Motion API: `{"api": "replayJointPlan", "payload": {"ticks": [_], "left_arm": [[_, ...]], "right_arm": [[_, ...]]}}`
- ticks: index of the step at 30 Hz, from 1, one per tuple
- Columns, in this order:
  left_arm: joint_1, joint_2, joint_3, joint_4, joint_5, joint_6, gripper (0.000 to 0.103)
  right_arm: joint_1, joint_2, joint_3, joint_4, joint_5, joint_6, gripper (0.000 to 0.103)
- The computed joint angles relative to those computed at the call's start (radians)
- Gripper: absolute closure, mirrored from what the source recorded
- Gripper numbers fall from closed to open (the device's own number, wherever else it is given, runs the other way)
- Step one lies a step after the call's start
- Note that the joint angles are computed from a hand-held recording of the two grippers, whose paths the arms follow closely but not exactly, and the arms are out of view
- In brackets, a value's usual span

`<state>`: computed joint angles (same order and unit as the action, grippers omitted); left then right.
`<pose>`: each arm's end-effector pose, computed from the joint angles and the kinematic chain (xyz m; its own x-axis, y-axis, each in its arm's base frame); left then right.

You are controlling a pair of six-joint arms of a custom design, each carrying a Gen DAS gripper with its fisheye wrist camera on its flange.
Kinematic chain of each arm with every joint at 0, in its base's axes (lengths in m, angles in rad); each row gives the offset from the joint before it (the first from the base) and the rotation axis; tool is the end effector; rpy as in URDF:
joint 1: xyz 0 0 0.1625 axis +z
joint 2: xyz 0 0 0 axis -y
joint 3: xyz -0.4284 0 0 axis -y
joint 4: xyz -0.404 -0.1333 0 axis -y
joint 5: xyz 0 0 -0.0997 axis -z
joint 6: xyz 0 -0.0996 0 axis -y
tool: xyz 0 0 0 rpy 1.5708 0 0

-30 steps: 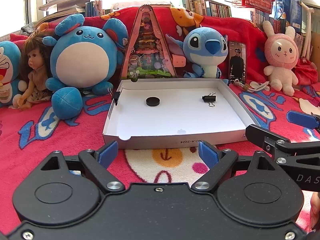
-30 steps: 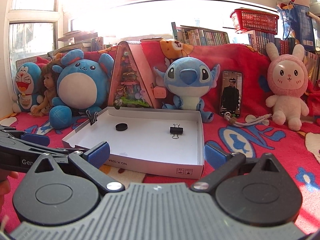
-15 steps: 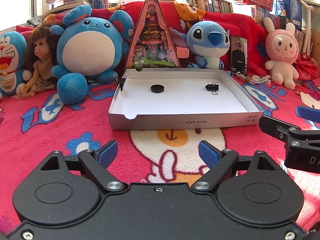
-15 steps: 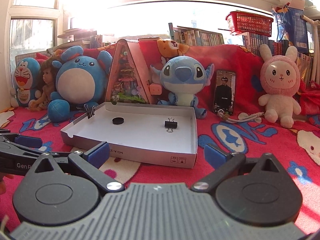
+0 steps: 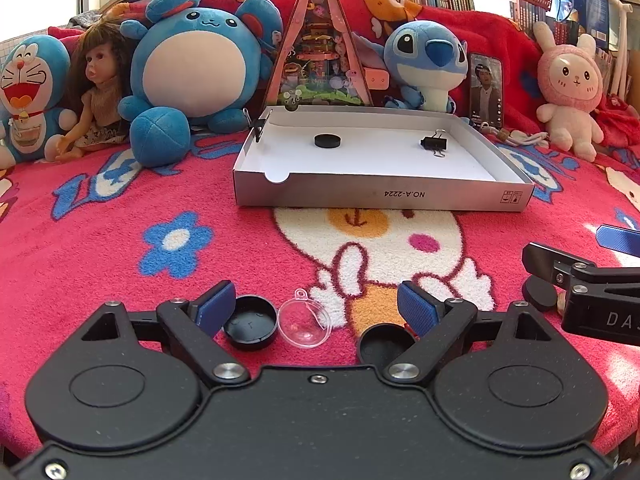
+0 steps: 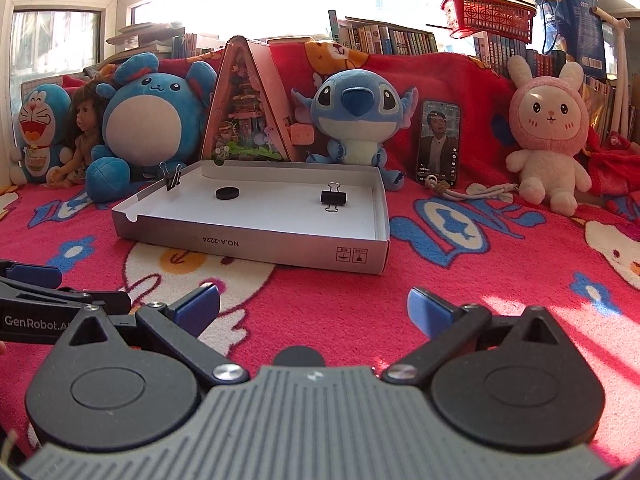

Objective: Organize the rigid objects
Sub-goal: 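Grasp the black cup with the left gripper while the right tool approaches the blue clothespin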

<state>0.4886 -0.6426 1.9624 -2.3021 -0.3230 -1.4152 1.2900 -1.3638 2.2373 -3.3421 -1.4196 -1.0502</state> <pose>-0.3422 -0.4399 -0.0538 -0.6766 -0.3040 -0.6706 0.4258 0.5815 -0.6932 0.0076 -0.5087 0.2886 -0.6386 -0.4396 0.6317 -0.7664 0.4374 -0.4704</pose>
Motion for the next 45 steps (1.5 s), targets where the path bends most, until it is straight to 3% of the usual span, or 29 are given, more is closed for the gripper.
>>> {"api": "replayJointPlan", "payload": {"ticks": [6,12,29,45], "left_arm": [[-0.009,-0.007,-0.002,0.11,0.008,-0.087,0.016],[-0.018,-0.006,0.003,0.138,0.008,-0.112,0.016],[-0.032,-0.026,0.01,0.287,0.008,-0.257,0.016],[-0.041,-0.061,0.033,0.361,-0.018,-0.374,0.052]], "right_arm": [[-0.012,-0.008,0.015,0.006,-0.017,-0.026,0.0],[-0.032,-0.027,0.045,0.01,-0.002,-0.083,0.0],[-0.051,-0.052,0.054,0.051,-0.023,-0.085,0.0],[-0.095,-0.084,0.071,-0.008,0.041,-0.09,0.011]]}}
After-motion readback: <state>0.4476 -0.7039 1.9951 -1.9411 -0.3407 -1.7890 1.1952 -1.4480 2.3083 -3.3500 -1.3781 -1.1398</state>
